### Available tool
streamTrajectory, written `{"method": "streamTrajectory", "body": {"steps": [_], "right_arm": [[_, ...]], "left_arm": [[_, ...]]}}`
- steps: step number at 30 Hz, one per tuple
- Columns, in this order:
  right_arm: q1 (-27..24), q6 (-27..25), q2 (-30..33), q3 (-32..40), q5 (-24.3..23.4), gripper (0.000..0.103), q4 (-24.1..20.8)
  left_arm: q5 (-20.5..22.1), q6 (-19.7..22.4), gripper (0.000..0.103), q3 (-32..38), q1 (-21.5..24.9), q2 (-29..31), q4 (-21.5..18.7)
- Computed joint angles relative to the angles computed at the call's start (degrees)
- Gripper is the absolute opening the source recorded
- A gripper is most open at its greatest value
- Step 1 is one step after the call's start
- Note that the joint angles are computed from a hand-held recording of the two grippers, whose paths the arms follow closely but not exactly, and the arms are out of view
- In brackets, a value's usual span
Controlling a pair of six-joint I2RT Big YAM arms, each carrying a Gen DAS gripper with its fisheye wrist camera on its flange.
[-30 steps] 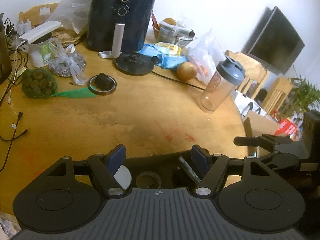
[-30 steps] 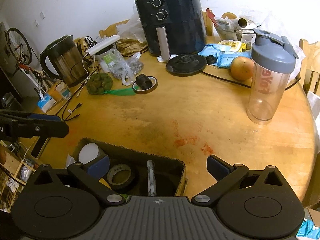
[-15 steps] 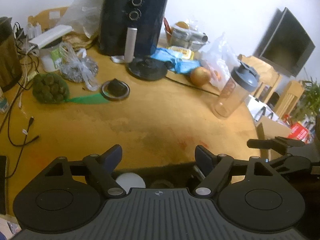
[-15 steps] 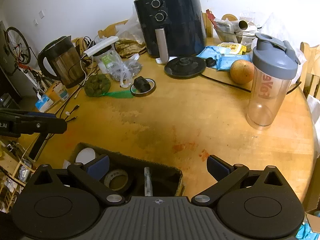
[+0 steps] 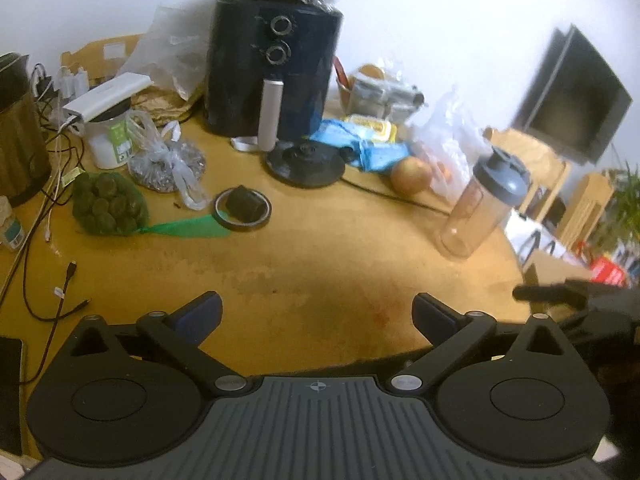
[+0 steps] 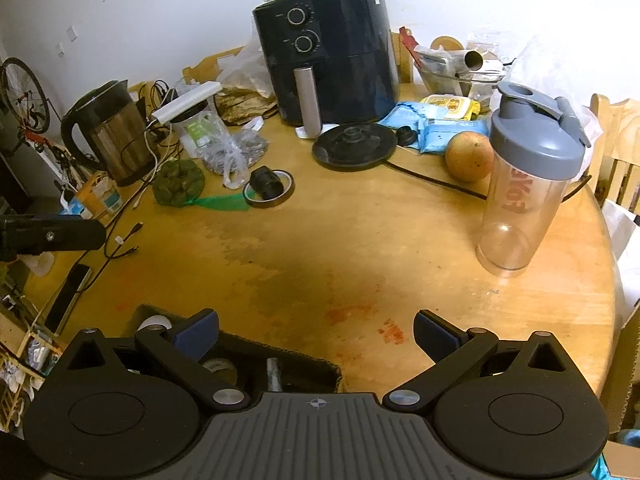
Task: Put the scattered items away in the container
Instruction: 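Withdraw both grippers from the box back over the table, then move the right gripper down onto the black cylindrical object and close it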
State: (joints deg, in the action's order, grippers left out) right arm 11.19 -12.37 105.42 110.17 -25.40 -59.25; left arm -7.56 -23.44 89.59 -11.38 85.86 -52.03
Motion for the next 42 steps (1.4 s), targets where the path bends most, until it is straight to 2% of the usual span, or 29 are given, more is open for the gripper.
{"method": "streamTrajectory", "body": {"steps": [6,12,18,29,42], "right_arm": [[0.2,0.1,1.0,1.4,1.0,0.103,-0.1],[0.6,-0.8,2.5,3.5,1.9,0.103,-0.4],[1.0,-3.2,4.3,6.2,2.2,0.103,-1.1],[2.3,-9.3,10.1,15.9,2.4,0.103,-4.4],[4.5,-14.0,20.6,33.2,0.3,0.103,-12.2]], "left_arm": [[-1.2,5.4,0.103,1.2,-0.7,0.9,-1.2],[1.6,5.6,0.103,1.3,0.5,1.0,-1.0],[1.5,7.4,0.103,0.3,0.9,0.3,-0.2],[0.3,6.2,0.103,-1.0,2.1,-0.9,-1.4],[-0.3,3.3,0.103,-3.4,3.6,-3.0,-2.3]]}}
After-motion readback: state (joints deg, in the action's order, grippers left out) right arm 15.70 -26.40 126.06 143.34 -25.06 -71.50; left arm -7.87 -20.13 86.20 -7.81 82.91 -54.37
